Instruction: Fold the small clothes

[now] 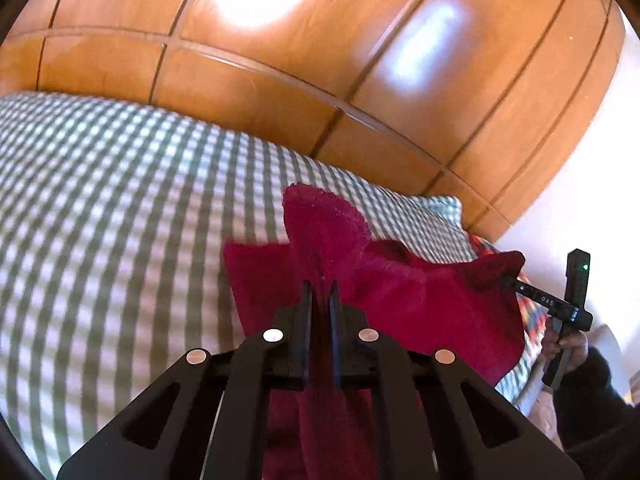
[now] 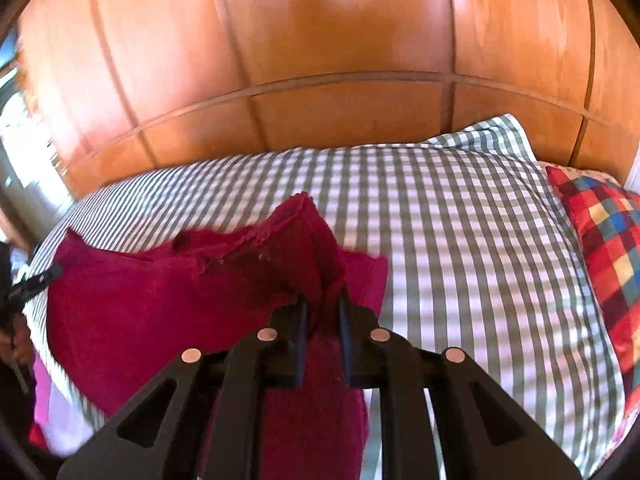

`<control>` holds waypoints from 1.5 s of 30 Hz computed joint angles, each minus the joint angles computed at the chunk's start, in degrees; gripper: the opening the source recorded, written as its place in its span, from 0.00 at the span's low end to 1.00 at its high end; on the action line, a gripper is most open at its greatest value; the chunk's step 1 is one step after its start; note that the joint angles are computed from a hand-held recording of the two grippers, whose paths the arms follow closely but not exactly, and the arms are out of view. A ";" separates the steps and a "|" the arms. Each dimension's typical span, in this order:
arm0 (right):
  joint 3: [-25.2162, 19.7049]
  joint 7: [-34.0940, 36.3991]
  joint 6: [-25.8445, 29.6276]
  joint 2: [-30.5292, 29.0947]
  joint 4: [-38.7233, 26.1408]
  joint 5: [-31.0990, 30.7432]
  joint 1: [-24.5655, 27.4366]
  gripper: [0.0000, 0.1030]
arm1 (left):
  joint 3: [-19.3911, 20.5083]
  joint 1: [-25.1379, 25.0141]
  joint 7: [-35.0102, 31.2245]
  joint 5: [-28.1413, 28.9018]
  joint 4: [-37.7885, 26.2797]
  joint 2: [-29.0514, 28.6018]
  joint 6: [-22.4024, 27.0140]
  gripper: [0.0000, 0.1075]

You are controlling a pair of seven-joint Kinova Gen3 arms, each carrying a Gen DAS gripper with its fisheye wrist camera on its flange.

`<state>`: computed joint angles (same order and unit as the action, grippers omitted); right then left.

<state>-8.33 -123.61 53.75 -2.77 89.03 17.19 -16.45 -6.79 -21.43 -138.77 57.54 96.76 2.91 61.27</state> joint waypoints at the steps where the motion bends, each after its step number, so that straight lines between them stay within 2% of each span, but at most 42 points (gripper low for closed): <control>1: 0.69 0.18 -0.27 1.28 -0.95 -0.82 0.51 0.12 | 1.01 -0.17 1.38 -0.63 -1.42 1.00 -0.98 0.06; 4: 2.76 0.85 0.49 6.64 -4.73 -3.07 1.68 0.12 | 2.32 2.51 8.22 -5.55 -7.12 5.26 -4.14 0.06; 7: 4.25 1.77 2.82 11.39 -7.48 -5.61 2.05 0.13 | -0.47 8.50 15.21 -12.14 -12.49 9.95 -5.38 0.06; 9: 4.99 1.24 2.88 12.79 -7.30 -6.05 1.87 0.26 | -0.55 9.88 19.51 -15.99 -15.28 12.60 -4.31 0.06; 10: 5.18 1.77 1.90 12.52 -6.51 -7.00 2.26 0.31 | -1.05 10.54 21.33 -17.33 -15.49 13.42 -4.99 0.10; 12: 5.28 2.36 0.37 10.99 -4.58 -8.13 2.56 0.48 | 0.27 8.68 22.77 -17.20 -14.69 13.32 -4.77 0.18; 14: 5.16 2.39 -0.43 8.77 -2.39 -7.54 2.30 0.60 | -0.97 7.68 20.91 -13.68 -12.62 12.37 -3.94 0.26; 16: 4.88 3.13 -1.02 5.72 0.34 -8.59 2.78 0.61 | -3.17 7.03 16.77 -10.36 -9.55 10.32 -2.52 0.26; 20: 4.56 5.35 -2.59 -0.97 7.24 -12.92 4.13 0.63 | 1.87 -2.33 7.45 -6.82 -1.77 4.26 1.90 0.27; 21: 4.40 6.23 -2.47 -3.16 9.43 -14.55 4.42 0.63 | 2.75 -4.44 5.12 -6.14 0.39 2.57 3.71 0.30; 22: 4.07 6.53 -2.15 -4.43 10.58 -15.32 4.59 0.63 | 3.04 -5.50 2.79 -5.14 2.39 1.25 4.59 0.42; 23: 3.96 7.28 -1.81 -6.03 12.10 -16.66 4.65 0.64 | 2.27 -5.79 0.46 -4.38 4.52 -0.17 5.37 0.53; 25: 3.21 7.93 -0.90 -8.97 14.79 -18.72 4.47 0.64 | -0.27 -4.90 -3.68 -4.95 8.60 -3.33 7.10 0.59; 28: 2.03 8.09 -1.10 -11.60 18.06 -20.71 4.15 0.64 | -3.27 -2.58 -6.88 -6.31 11.85 -5.10 9.04 0.60; 31: -0.07 5.10 -1.98 -11.39 19.34 -19.38 4.72 0.61 | -2.65 -0.71 -9.03 -7.10 14.93 -7.03 4.38 0.60; 33: -1.52 3.00 -2.03 -10.44 19.16 -17.30 4.93 0.40 | -2.94 0.88 -9.78 -6.47 15.75 -6.86 1.67 0.42; 34: -2.09 2.14 -1.60 -10.08 18.81 -16.15 4.80 0.33 | -2.61 1.43 -8.88 -7.26 14.78 -5.68 1.68 0.24; 36: -3.80 0.19 0.41 -9.73 17.24 -12.79 4.30 0.15 | -2.24 2.35 -9.23 -8.99 13.92 -5.84 1.39 0.12; 39: -4.66 0.35 2.70 -11.21 15.58 -9.82 3.05 0.10 | -4.01 2.13 -12.95 -9.37 12.59 -7.36 4.84 0.07; 42: -3.81 4.33 6.34 -12.43 13.96 -10.52 1.50 0.09 | -7.32 0.23 -16.93 -9.25 11.16 -8.45 11.58 0.05; 45: -5.02 5.16 10.42 -13.13 15.23 -11.43 0.51 0.09 | -8.56 -1.11 -17.48 -11.28 12.56 -9.33 16.38 0.05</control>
<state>-13.35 -118.45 64.17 -15.90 104.25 5.75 -15.94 -15.35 -22.54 -156.24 46.26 109.32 -6.42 77.65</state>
